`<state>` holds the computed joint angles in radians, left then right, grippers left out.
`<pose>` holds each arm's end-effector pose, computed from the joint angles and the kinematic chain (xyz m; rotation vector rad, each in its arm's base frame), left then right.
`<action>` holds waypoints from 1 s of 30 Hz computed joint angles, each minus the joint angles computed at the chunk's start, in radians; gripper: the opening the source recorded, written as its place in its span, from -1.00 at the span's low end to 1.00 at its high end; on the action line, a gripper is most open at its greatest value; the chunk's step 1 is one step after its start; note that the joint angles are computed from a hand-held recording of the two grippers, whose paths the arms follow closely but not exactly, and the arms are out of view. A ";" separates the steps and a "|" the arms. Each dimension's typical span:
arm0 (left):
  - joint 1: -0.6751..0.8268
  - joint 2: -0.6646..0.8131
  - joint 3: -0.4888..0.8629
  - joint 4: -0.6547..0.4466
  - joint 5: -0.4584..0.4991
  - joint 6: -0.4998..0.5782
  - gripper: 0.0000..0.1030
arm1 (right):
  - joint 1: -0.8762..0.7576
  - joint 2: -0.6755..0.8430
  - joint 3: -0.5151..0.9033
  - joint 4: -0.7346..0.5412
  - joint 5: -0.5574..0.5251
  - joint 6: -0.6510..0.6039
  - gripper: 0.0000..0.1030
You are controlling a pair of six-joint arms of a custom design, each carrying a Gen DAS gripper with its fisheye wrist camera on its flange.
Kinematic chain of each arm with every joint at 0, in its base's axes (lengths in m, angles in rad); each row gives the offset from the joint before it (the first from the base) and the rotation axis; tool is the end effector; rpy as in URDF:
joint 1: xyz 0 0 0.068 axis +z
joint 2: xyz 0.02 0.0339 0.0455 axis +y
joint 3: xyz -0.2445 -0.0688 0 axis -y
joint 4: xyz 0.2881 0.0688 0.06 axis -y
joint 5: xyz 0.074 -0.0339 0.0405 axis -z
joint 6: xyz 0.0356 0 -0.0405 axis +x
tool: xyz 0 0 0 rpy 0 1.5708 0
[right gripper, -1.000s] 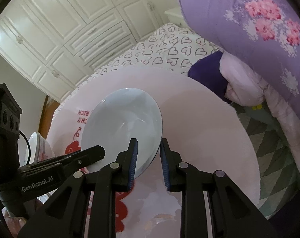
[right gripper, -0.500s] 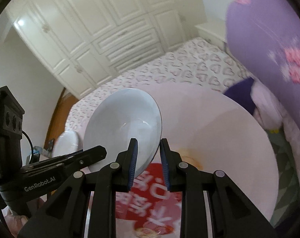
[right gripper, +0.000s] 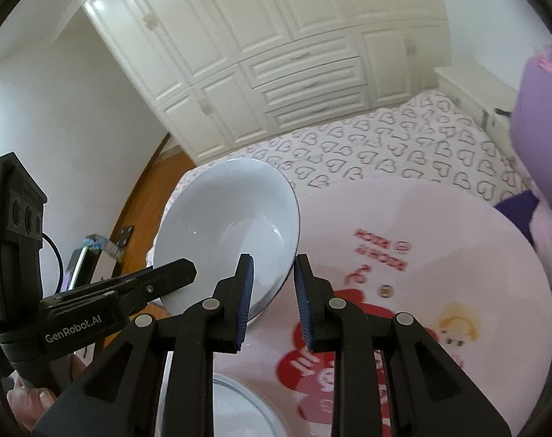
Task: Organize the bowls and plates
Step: 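Carry the held bowl with both grippers and lower it into the nested bowls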
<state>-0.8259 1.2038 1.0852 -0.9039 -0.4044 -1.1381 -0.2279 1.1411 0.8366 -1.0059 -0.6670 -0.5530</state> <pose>0.2008 -0.1971 0.2761 -0.5296 2.4406 -0.2993 0.2361 -0.0321 0.2081 -0.5306 2.5155 0.6948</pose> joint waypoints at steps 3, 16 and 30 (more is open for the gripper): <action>-0.024 -0.077 -0.042 -0.060 -0.022 -0.044 -0.75 | 0.064 -0.027 -0.029 0.014 0.016 0.034 -0.55; 0.024 -0.047 -0.066 -0.068 0.047 -0.082 -0.73 | 0.247 -0.032 -0.124 0.097 0.119 0.149 -0.55; 0.109 0.107 -0.010 0.005 0.107 0.003 -0.72 | 0.280 0.041 -0.139 0.141 0.176 0.155 -0.52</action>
<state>-0.7167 1.3105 1.0752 -0.8993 -0.2976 -1.1355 0.0519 1.1819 0.6977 -0.8650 -0.4909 -0.3977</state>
